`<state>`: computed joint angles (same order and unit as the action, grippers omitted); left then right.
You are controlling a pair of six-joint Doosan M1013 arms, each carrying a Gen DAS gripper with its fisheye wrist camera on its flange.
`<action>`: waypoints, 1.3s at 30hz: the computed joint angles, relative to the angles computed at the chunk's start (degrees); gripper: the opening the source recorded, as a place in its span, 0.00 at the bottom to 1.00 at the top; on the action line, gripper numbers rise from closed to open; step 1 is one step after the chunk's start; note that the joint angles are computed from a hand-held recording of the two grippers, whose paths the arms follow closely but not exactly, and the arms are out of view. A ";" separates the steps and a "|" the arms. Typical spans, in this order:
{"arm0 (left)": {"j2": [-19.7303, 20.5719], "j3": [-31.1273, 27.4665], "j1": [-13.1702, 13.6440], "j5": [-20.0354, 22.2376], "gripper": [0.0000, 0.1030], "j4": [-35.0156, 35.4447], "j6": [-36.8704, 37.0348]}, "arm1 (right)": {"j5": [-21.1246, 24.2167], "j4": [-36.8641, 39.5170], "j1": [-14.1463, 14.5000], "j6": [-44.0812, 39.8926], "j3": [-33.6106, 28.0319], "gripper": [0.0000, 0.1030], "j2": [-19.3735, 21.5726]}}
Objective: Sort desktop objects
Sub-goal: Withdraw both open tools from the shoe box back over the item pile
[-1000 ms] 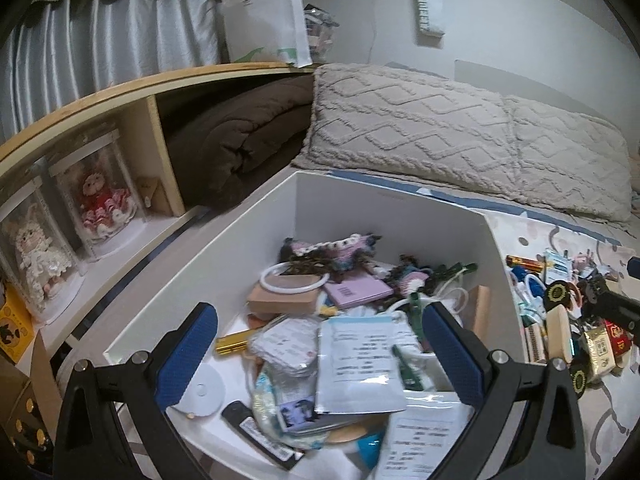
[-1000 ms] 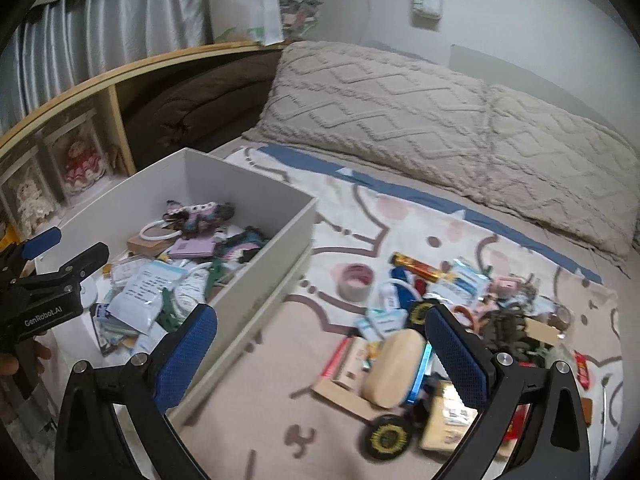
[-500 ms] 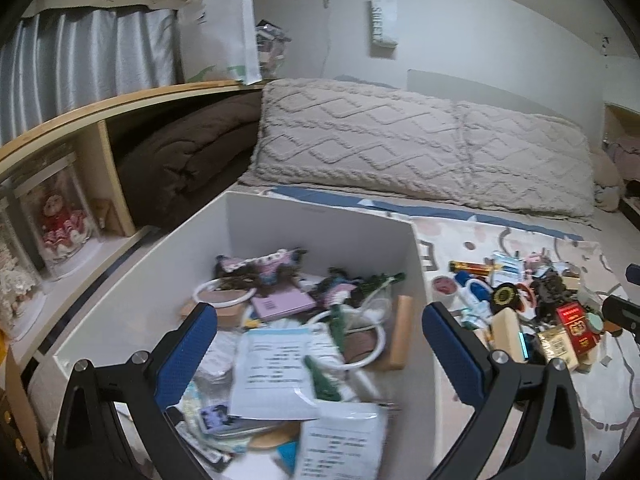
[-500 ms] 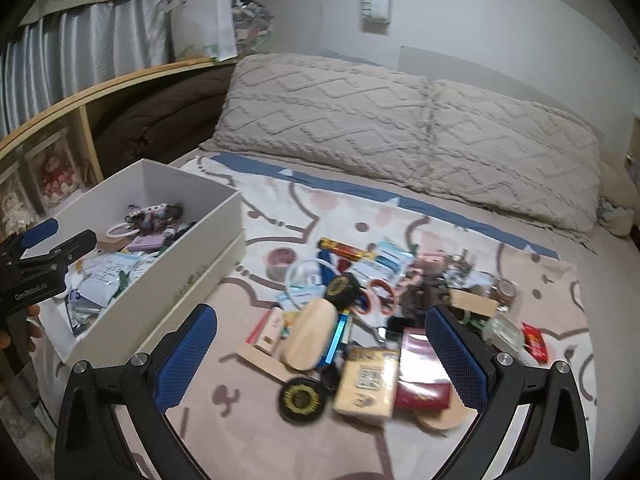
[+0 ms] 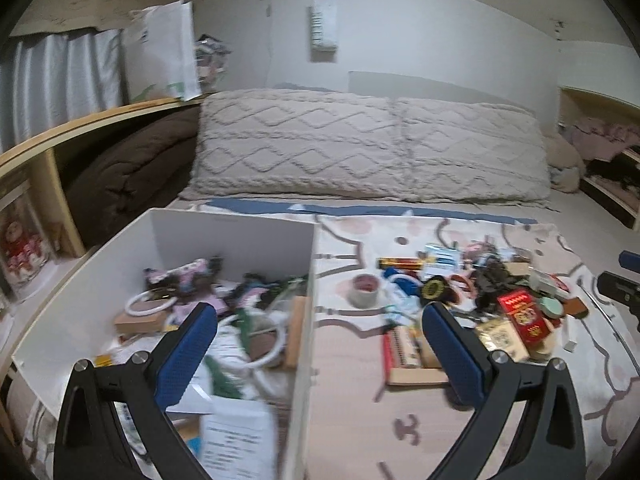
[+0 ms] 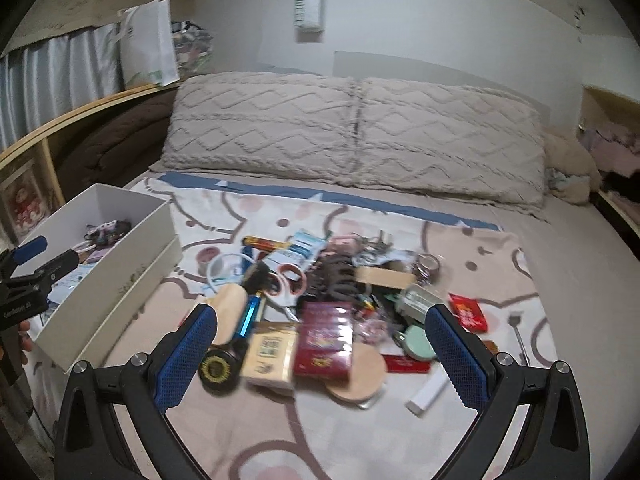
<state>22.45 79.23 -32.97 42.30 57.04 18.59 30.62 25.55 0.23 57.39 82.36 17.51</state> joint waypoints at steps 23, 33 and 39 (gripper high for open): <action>4.23 -2.60 -4.15 -6.23 1.00 4.35 1.39 | -8.13 9.96 -5.16 -4.59 5.95 1.00 -0.85; 5.85 -3.90 -4.19 -6.70 1.00 -1.03 5.82 | -9.44 10.28 -5.56 -4.04 7.06 1.00 0.11; 6.63 -4.39 -4.01 -7.16 1.00 -5.36 9.05 | -9.33 9.73 -6.05 -3.20 7.36 1.00 0.47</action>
